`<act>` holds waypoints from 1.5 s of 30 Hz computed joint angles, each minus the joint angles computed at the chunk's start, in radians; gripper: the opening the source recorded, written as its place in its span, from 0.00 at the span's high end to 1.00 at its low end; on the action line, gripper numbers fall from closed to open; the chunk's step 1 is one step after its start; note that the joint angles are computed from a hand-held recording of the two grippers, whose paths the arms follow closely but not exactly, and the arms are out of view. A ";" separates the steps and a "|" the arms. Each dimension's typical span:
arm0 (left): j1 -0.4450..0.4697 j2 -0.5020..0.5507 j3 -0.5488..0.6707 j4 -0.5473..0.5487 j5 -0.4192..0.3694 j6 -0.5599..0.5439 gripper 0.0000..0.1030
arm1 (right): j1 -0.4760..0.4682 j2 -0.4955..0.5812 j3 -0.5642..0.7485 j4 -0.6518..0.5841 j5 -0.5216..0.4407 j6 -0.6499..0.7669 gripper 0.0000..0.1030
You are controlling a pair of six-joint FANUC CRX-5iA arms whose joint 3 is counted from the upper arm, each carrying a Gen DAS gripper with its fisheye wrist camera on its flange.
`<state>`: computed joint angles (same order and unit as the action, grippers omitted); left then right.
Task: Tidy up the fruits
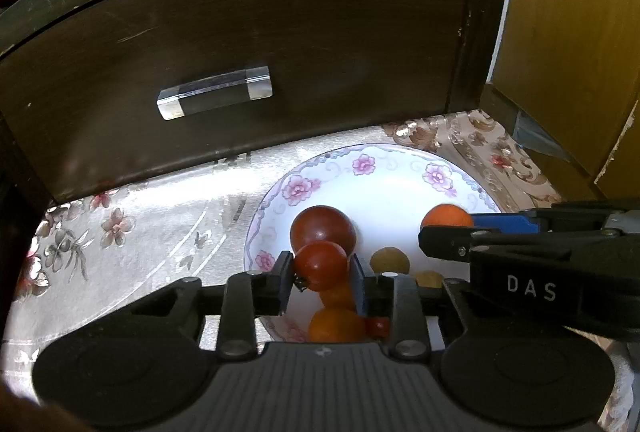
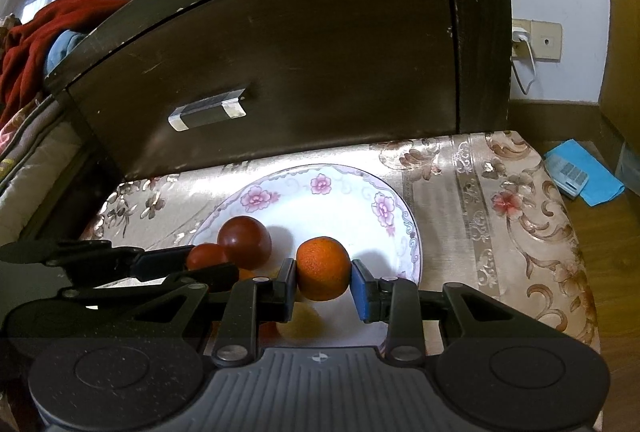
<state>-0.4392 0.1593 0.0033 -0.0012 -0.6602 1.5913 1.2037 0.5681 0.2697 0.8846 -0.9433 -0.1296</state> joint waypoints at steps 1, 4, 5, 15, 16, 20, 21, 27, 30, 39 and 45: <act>0.001 0.000 0.000 0.001 0.000 0.000 0.61 | 0.000 0.000 0.000 -0.001 0.001 -0.001 0.74; 0.004 -0.002 -0.004 0.006 0.003 0.003 0.60 | -0.001 -0.001 -0.003 0.005 0.000 -0.010 0.73; 0.003 -0.002 -0.003 0.004 0.003 0.004 0.60 | -0.002 -0.003 -0.006 0.008 0.004 -0.014 0.73; 0.002 -0.018 -0.019 0.031 0.011 -0.025 0.49 | -0.001 -0.015 -0.029 0.052 0.009 -0.060 0.68; 0.000 -0.019 -0.017 0.027 0.010 -0.027 0.49 | -0.001 -0.020 -0.037 0.062 0.014 -0.070 0.66; -0.007 -0.023 -0.014 0.007 0.002 -0.019 0.48 | 0.004 -0.026 -0.038 0.085 0.010 -0.078 0.65; -0.005 -0.026 -0.016 0.008 0.001 -0.016 0.48 | 0.007 -0.026 -0.038 0.092 0.002 -0.082 0.65; -0.003 -0.073 -0.046 -0.016 -0.011 0.021 0.48 | 0.021 -0.042 -0.046 0.111 -0.043 -0.102 0.65; -0.006 -0.109 -0.073 -0.032 -0.018 0.048 0.48 | 0.036 -0.050 -0.043 0.097 -0.075 -0.093 0.65; -0.018 -0.225 -0.164 -0.047 -0.049 0.095 0.46 | 0.112 -0.087 -0.063 0.049 -0.164 -0.108 0.65; -0.041 -0.309 -0.217 -0.092 -0.072 0.164 0.37 | 0.175 -0.106 -0.085 0.027 -0.195 -0.159 0.64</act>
<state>-0.4797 -0.1492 -0.2140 -0.0928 -0.7324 1.7552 1.3789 0.4620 0.1845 0.9119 -1.1380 -0.2882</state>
